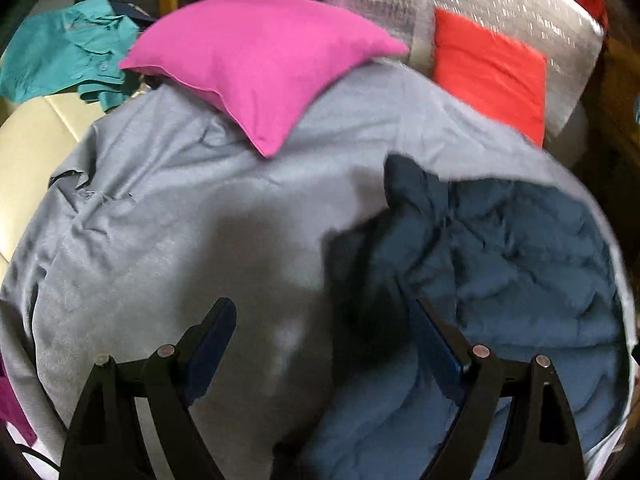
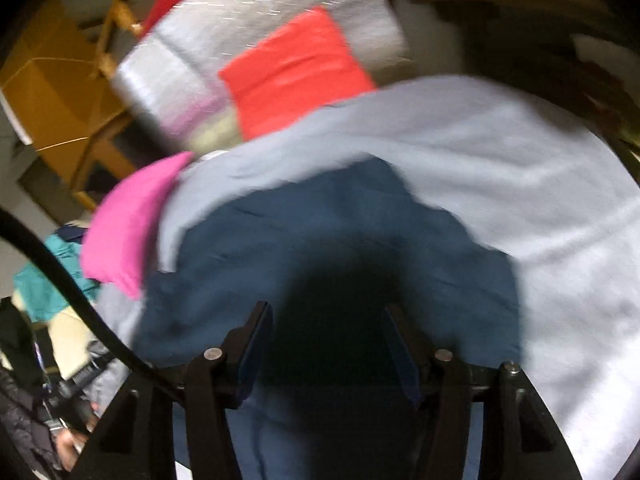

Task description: Fold large clothes

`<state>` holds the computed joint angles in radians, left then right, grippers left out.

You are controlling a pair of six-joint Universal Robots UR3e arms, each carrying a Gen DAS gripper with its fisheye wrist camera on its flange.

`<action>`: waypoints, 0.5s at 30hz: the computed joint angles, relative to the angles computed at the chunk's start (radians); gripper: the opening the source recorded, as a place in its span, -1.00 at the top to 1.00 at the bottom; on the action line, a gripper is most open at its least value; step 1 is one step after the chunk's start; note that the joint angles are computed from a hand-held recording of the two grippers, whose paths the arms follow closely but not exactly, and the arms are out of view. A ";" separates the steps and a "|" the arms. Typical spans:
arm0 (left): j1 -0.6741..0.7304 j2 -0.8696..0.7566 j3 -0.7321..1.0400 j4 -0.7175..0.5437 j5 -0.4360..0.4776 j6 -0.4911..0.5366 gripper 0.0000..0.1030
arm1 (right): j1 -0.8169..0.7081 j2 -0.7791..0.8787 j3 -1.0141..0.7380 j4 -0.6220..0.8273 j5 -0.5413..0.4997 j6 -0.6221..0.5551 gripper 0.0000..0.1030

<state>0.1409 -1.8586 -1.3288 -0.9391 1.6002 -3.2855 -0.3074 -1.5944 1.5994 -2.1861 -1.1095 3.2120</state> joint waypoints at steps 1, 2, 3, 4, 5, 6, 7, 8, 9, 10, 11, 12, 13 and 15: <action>-0.023 -0.027 0.022 -0.014 0.026 0.000 -0.74 | -0.018 -0.012 0.046 -0.017 0.008 -0.008 -0.19; -0.045 -0.056 0.047 -0.035 0.051 0.001 -0.74 | -0.031 -0.014 0.074 -0.026 0.021 -0.018 -0.19; -0.066 -0.083 0.072 -0.063 0.079 0.003 -0.74 | -0.049 -0.013 0.107 -0.035 0.042 -0.037 -0.15; -0.081 -0.098 0.082 -0.073 0.097 0.003 -0.74 | -0.045 0.005 0.118 -0.052 0.045 -0.050 -0.14; -0.104 -0.119 0.090 -0.066 0.130 0.006 -0.74 | -0.045 0.010 0.114 -0.052 0.042 -0.064 -0.14; -0.118 -0.125 0.092 -0.060 0.155 0.006 -0.74 | -0.037 0.018 0.086 -0.037 0.035 -0.082 -0.14; -0.129 -0.129 0.100 -0.062 0.178 0.009 -0.74 | -0.044 0.021 0.076 -0.046 0.058 -0.088 -0.16; -0.135 -0.130 0.113 -0.072 0.189 0.013 -0.74 | -0.069 0.007 0.087 -0.054 0.094 -0.095 -0.16; -0.135 -0.120 0.109 -0.069 0.192 0.015 -0.74 | -0.099 -0.003 0.100 -0.083 0.158 -0.080 -0.16; -0.135 -0.104 0.095 -0.050 0.197 0.013 -0.73 | -0.114 -0.002 0.101 -0.097 0.191 -0.068 -0.16; -0.138 -0.077 0.065 -0.014 0.202 0.008 -0.73 | -0.118 0.008 0.091 -0.111 0.205 -0.051 -0.16; -0.141 -0.057 0.042 0.015 0.204 0.006 -0.73 | -0.109 0.028 0.070 -0.114 0.192 -0.039 -0.16; -0.143 -0.044 0.023 0.035 0.203 0.007 -0.73 | -0.079 0.065 0.041 -0.123 0.157 -0.017 -0.16; -0.152 -0.038 0.015 0.040 0.194 0.026 -0.74 | -0.044 0.144 -0.025 -0.074 0.101 -0.007 -0.16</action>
